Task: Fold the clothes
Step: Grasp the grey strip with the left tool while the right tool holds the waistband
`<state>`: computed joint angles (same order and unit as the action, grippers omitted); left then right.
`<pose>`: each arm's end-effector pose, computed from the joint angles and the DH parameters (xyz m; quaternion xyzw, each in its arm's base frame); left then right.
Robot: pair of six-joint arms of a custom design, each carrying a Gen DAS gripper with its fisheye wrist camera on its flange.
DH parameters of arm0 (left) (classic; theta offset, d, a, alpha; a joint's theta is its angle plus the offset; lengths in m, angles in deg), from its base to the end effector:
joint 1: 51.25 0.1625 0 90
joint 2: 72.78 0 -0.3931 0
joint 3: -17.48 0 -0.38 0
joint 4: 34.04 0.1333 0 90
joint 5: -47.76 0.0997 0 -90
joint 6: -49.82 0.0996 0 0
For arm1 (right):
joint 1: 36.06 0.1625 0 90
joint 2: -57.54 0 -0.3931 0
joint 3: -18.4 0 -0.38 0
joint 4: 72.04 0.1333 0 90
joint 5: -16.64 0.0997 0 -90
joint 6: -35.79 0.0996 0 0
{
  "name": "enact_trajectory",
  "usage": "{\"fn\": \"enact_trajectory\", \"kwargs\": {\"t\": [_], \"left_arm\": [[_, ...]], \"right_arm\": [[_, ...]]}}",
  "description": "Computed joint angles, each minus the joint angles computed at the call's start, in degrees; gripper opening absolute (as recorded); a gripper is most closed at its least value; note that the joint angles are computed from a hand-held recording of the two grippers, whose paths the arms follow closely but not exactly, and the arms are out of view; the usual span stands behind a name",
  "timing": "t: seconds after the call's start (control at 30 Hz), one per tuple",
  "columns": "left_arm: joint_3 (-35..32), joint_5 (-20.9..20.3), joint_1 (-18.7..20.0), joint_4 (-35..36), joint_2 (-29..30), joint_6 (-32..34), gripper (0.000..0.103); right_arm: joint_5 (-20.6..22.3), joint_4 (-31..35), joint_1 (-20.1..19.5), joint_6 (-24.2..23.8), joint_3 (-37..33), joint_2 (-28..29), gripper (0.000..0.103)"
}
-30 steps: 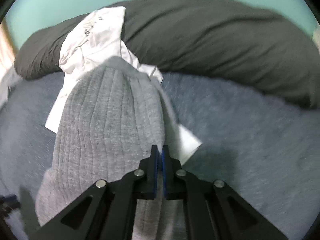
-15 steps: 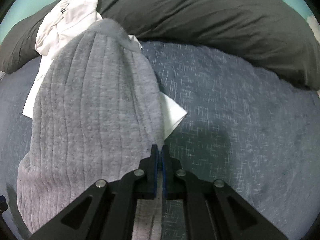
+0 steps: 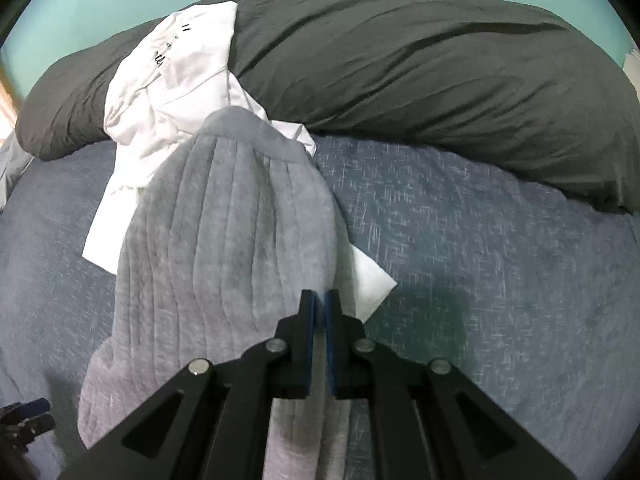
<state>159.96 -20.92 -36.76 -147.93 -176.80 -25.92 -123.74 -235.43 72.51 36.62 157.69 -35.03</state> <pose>-0.2243 -0.2330 0.1927 0.0215 0.9749 -0.1468 0.1663 0.1684 -0.3237 0.2666 0.0388 -0.8851 0.2755 0.3731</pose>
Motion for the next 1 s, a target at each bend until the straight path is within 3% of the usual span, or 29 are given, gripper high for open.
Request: {"fn": "enact_trajectory", "kwargs": {"t": [0.2,0.4,0.43,0.5,0.53,0.63,0.8,0.83,0.9,0.97,1.0], "left_arm": [[-0.92,-2.48,4.29,-11.51,9.16,6.55,0.068],[0.22,-2.39,5.47,-17.79,11.86,6.16,0.068],[0.3,-2.26,5.5,-18.52,12.2,6.39,0.068],[0.26,-2.34,5.64,-19.77,12.95,7.16,0.068],[0.23,-2.53,5.85,-20.71,13.52,7.63,0.068],[0.71,-3.08,6.65,-22.96,14.16,7.91,0.068],[1.4,-3.35,6.88,-25.17,14.29,8.27,0.067],[1.44,-3.16,6.7,-25.27,14.25,8.66,0.065],[1.86,-3.39,6.58,-26.04,14.08,9.1,0.054],[2.31,-4.1,6.72,-27.29,14.24,9.36,0.035],[2.47,-4.33,6.71,-27.84,14.44,9.35,0.033]], "right_arm": [[-4.26,3.93,-0.36,5.44,-0.81,-1.65,0.005],[4.5,0.63,-2.25,-0.07,-2.58,-2.65,0.007],[4.82,1.45,-1.26,0.16,-3.33,-2.02,0.01],[6.64,2.2,-0.1,-0.34,-5.26,-0.07,0.034],[7.66,2.82,0.37,-0.38,-6.62,1.29,0.051],[8.56,5.23,2.01,0.41,-10.87,5.49,0.054],[5.13,6.97,4.15,0.77,-16.25,12.59,0.053],[3.96,6.44,4.64,-0.21,-16.96,13.9,0.053],[2.54,5.99,5.27,-2.62,-18.65,16.49,0.054],[1.28,5.46,5.6,-4.48,-19.77,18.41,0.053],[0.5,5.27,5.66,-5.23,-20.2,19.3,0.053]]}}
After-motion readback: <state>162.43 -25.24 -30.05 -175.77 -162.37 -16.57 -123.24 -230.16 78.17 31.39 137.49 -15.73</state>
